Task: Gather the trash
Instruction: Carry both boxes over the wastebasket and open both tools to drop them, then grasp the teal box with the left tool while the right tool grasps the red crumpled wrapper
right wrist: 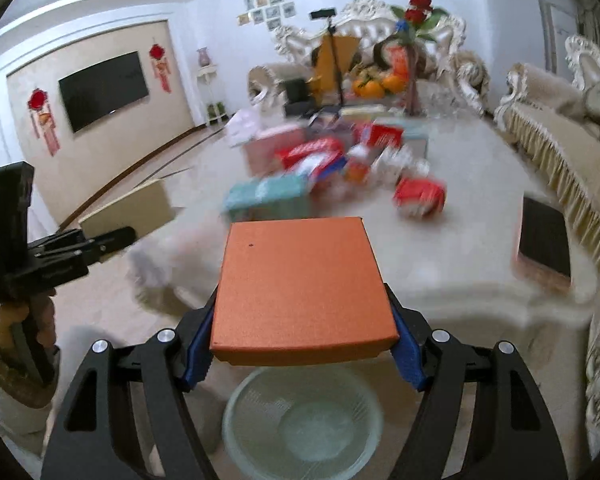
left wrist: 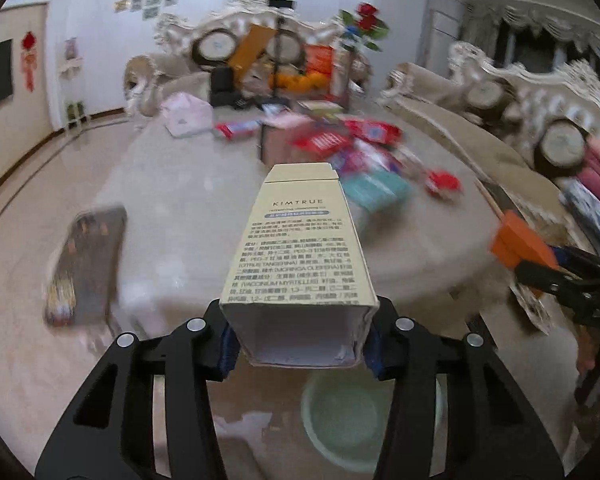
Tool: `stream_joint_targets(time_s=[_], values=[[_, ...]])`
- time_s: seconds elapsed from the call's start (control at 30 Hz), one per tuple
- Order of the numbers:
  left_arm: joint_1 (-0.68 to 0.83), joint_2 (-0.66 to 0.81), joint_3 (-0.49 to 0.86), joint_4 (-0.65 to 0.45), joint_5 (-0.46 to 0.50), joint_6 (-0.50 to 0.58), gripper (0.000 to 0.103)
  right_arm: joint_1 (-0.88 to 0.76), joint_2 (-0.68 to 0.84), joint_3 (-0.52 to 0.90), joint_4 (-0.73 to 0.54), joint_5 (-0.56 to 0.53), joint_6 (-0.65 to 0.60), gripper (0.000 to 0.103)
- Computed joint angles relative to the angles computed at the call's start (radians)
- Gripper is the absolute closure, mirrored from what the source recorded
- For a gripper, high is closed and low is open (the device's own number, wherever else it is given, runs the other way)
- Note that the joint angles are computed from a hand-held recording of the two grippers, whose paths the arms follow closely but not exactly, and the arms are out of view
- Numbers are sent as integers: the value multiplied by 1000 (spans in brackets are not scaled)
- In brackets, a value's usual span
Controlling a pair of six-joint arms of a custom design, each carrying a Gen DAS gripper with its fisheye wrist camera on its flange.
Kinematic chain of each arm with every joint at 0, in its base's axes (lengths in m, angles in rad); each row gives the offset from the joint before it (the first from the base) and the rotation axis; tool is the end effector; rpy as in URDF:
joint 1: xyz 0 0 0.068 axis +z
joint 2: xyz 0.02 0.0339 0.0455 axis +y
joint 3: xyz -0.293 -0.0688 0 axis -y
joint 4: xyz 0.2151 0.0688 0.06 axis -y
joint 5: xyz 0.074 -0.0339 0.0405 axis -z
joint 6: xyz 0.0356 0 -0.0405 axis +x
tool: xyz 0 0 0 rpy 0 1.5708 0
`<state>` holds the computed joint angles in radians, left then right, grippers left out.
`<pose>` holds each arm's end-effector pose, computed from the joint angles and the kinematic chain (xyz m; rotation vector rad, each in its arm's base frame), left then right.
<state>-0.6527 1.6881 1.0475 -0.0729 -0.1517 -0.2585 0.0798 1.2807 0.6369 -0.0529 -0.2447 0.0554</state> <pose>0.2775 -0.2054 0.2526 0.3707 2.2628 -0.3044 0.2261 0.0267 0.2435 -0.1576 2.2608 0.3490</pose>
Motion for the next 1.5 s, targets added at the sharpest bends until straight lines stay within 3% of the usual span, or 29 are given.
stream_joint_targets(time_s=[0.13, 0.27, 0.37, 0.6, 0.77, 0.8, 0.93, 0.97, 1.07, 1.2, 1.33, 1.5], values=[[-87, -66, -182, 38, 43, -59, 55, 86, -15, -148, 13, 52, 61, 34], [-139, 64, -250, 82, 119, -121, 55, 97, 154, -216, 114, 47, 100, 34], [-157, 200, -214, 103, 143, -122, 55, 126, 316, -213, 195, 86, 109, 34], [-154, 405, -62, 70, 186, -92, 55, 115, 506, -217, 326, 94, 108, 34], [-123, 505, -3, 89, 293, -136, 50, 84, 579, -192, 356, 64, 117, 33], [-113, 520, 7, 85, 304, -152, 45, 76, 588, -188, 361, 71, 122, 32], [-95, 537, 23, 47, 259, -181, 42, 54, 566, -182, 347, 82, 123, 32], [-104, 513, 4, 50, 204, -171, 36, 53, 545, -190, 348, 96, 119, 32], [-124, 414, -70, 97, 120, -152, 35, 67, 476, -209, 355, 160, 111, 32], [-116, 239, -129, 136, 33, -73, 35, 20, 233, -199, 284, 159, 42, 32], [-56, 139, -62, 140, 35, 78, 35, -87, 145, -75, 202, 83, -58, 26], [24, 185, 137, 144, 111, 225, 35, -173, 261, 155, 151, 21, -142, 26]])
